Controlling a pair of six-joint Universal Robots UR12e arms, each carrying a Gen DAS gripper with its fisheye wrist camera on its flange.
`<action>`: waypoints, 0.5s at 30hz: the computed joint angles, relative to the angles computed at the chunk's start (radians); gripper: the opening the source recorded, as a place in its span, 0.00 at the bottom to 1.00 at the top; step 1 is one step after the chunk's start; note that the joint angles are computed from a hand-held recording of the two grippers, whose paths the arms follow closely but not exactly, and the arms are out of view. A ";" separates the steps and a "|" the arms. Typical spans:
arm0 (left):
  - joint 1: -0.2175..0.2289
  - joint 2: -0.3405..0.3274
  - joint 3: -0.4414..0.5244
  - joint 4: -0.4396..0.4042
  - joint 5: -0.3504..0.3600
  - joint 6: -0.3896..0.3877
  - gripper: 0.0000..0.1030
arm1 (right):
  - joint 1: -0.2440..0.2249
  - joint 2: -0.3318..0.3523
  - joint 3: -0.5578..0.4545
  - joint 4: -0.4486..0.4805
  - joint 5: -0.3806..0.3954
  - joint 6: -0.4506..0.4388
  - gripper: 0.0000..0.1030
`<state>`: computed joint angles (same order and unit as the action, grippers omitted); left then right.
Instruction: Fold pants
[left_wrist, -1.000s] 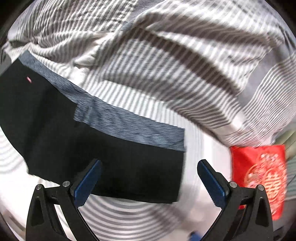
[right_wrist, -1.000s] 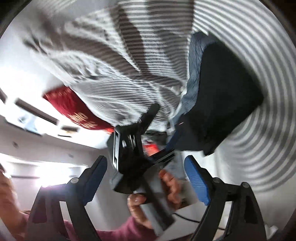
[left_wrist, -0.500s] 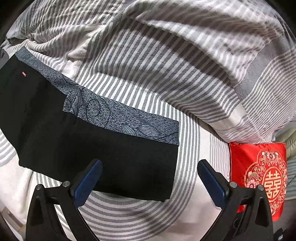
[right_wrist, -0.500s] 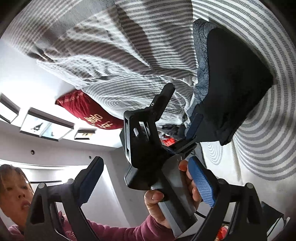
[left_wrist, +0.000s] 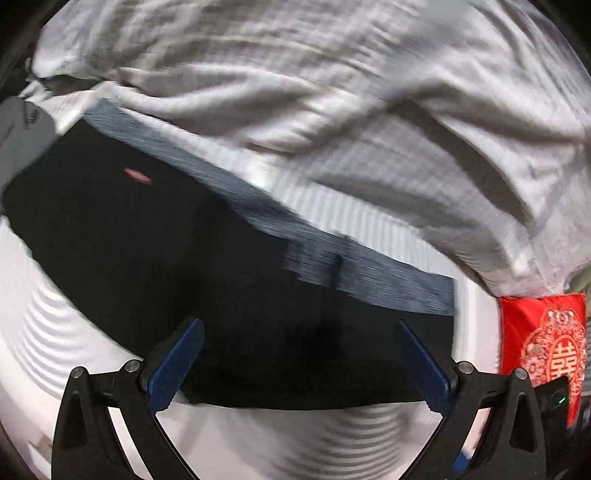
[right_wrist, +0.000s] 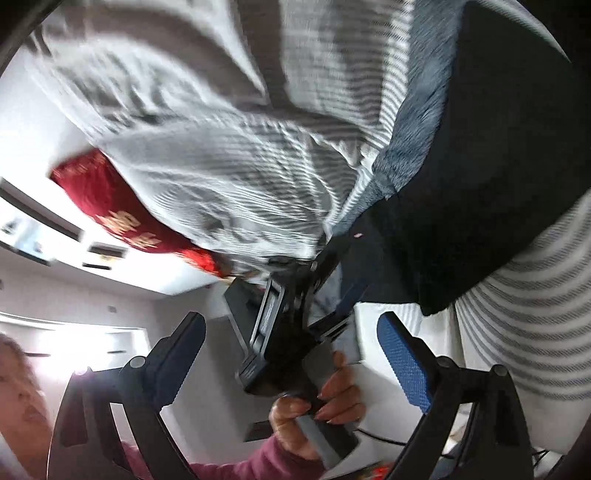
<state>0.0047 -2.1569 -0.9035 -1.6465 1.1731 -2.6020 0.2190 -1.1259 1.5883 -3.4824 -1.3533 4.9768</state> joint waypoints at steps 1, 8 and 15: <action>0.010 -0.020 0.032 -0.007 0.009 0.000 1.00 | 0.000 0.013 -0.045 0.088 0.025 -0.042 0.93; 0.095 -0.216 0.331 -0.074 0.049 -0.112 1.00 | 0.004 0.118 -0.359 0.725 0.153 -0.421 0.93; 0.153 -0.406 0.615 -0.246 -0.026 -0.250 1.00 | 0.013 0.234 -0.564 0.941 0.240 -0.539 0.93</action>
